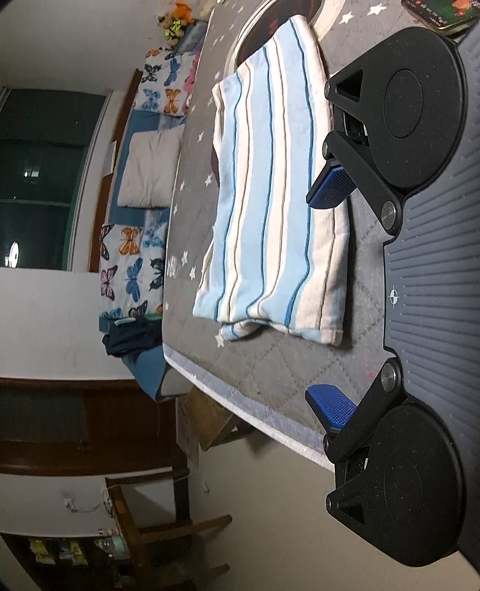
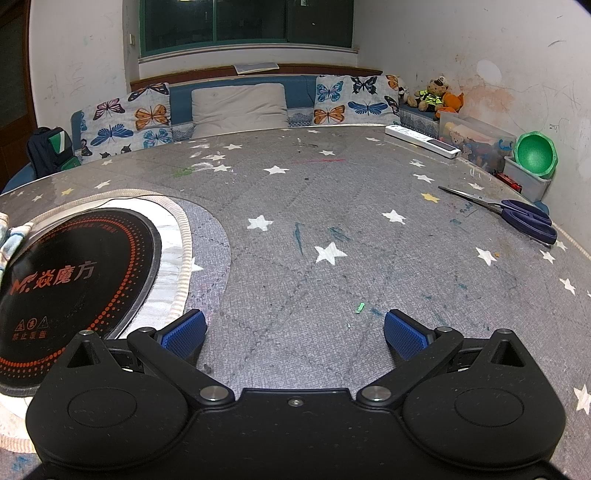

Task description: Fold clothes

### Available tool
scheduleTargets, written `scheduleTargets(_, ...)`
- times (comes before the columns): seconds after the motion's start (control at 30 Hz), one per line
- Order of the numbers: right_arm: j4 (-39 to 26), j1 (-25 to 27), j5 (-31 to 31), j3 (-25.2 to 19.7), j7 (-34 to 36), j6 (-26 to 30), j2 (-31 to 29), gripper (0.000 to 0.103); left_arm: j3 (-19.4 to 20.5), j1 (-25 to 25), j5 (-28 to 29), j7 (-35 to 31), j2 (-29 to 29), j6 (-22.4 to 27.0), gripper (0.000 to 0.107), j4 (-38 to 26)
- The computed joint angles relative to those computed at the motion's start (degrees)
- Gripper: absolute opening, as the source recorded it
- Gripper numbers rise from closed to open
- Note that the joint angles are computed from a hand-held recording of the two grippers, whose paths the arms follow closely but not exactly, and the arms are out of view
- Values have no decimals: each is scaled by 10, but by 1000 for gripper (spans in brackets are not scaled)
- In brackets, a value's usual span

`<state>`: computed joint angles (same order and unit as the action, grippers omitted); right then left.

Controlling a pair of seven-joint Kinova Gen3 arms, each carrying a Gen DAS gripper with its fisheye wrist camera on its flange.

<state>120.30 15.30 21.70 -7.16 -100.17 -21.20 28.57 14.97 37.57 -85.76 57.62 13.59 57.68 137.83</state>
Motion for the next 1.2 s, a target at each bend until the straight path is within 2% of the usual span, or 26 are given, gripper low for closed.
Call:
scheduleTargets(0.33, 2, -10, -10, 8, 8, -2, 0, 103, 15, 31, 0, 30, 0, 38, 102, 1)
scheduleTargets(0.53, 3, -7, -9, 6, 8, -2, 0, 103, 19, 58, 44, 12, 10, 70, 102, -24)
scheduleTargets(0.8, 0, -4, -6, 3, 7, 0, 0, 103, 23, 118, 108, 30, 37, 130, 102, -57)
scheduleTargets(0.9, 1, -4, -6, 4, 7, 0, 0, 103, 24, 140, 133, 17, 41, 146, 102, -71)
scheduleTargets(1.2, 0, -4, -6, 3, 7, 0, 0, 103, 33, 189, 205, -7, 24, 202, 102, -94)
